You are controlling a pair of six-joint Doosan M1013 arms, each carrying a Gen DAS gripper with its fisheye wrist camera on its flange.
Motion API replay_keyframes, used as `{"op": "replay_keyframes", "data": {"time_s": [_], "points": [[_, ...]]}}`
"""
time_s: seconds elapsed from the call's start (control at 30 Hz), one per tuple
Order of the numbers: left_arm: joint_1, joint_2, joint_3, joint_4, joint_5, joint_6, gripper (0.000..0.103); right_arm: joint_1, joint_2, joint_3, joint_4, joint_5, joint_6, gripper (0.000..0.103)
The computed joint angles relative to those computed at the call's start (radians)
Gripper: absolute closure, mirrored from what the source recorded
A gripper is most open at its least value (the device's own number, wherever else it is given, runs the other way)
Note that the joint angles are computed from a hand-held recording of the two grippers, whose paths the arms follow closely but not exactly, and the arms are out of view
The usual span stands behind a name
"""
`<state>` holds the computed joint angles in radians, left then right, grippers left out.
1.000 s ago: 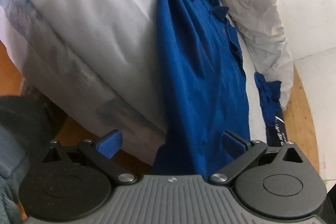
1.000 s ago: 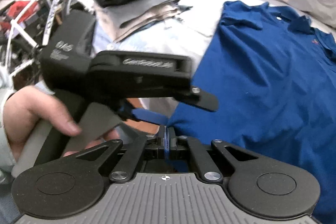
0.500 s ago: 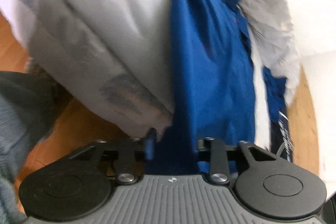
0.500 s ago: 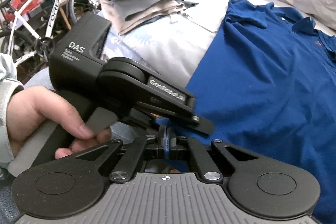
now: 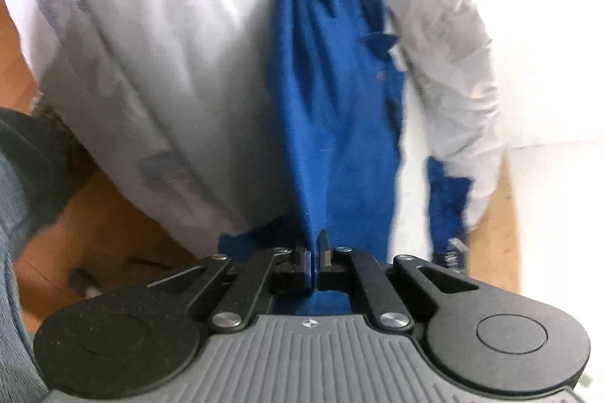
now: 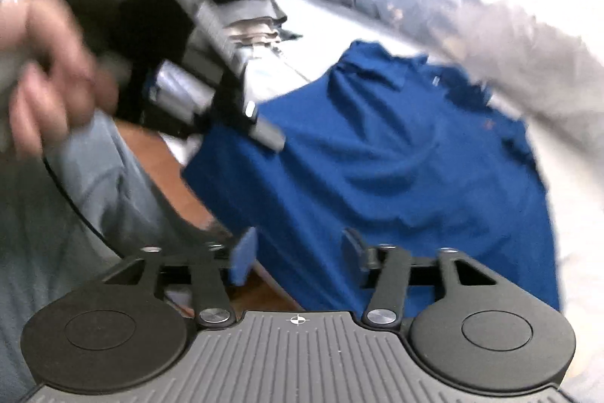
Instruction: Fold clothes
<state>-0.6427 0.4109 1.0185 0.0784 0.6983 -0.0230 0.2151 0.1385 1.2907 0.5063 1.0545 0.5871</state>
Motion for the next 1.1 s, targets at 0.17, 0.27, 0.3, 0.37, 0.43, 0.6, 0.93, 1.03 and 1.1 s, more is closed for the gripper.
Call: {"op": "replay_keyframes", "data": {"time_s": [0.17, 0.27, 0.3, 0.37, 0.43, 0.6, 0.93, 1.03, 1.1], "points": [[0.004, 0.007, -0.032, -0.025, -0.043, -0.034, 0.099, -0.002, -0.051, 0.098, 0.054, -0.155, -0.179, 0.016], [0.006, 0.011, -0.041, -0.047, -0.053, -0.044, 0.099, 0.023, -0.071, 0.161, 0.028, -0.325, -0.228, 0.016], [0.006, 0.012, -0.044, -0.053, -0.054, -0.047, 0.099, 0.031, -0.072, 0.179, 0.025, -0.379, -0.242, 0.016], [0.005, 0.013, -0.044, -0.057, -0.059, -0.055, 0.098, 0.047, -0.070, 0.207, 0.005, -0.470, -0.258, 0.016], [0.006, 0.013, -0.044, -0.062, -0.064, -0.058, 0.099, 0.057, -0.058, 0.222, -0.050, -0.528, -0.238, 0.016], [0.009, 0.005, -0.035, -0.041, -0.064, -0.096, 0.098, 0.036, -0.005, 0.201, -0.302, -0.532, 0.025, 0.017], [0.019, 0.003, -0.048, -0.050, -0.084, -0.096, 0.099, -0.084, 0.057, 0.153, -0.554, -0.555, 0.153, 0.018], [0.021, 0.006, -0.055, -0.053, -0.080, -0.099, 0.099, -0.116, 0.068, 0.166, -0.512, -0.583, 0.022, 0.023], [0.023, 0.009, -0.062, -0.054, -0.074, -0.100, 0.099, -0.132, 0.061, 0.180, -0.442, -0.595, -0.097, 0.036]]}}
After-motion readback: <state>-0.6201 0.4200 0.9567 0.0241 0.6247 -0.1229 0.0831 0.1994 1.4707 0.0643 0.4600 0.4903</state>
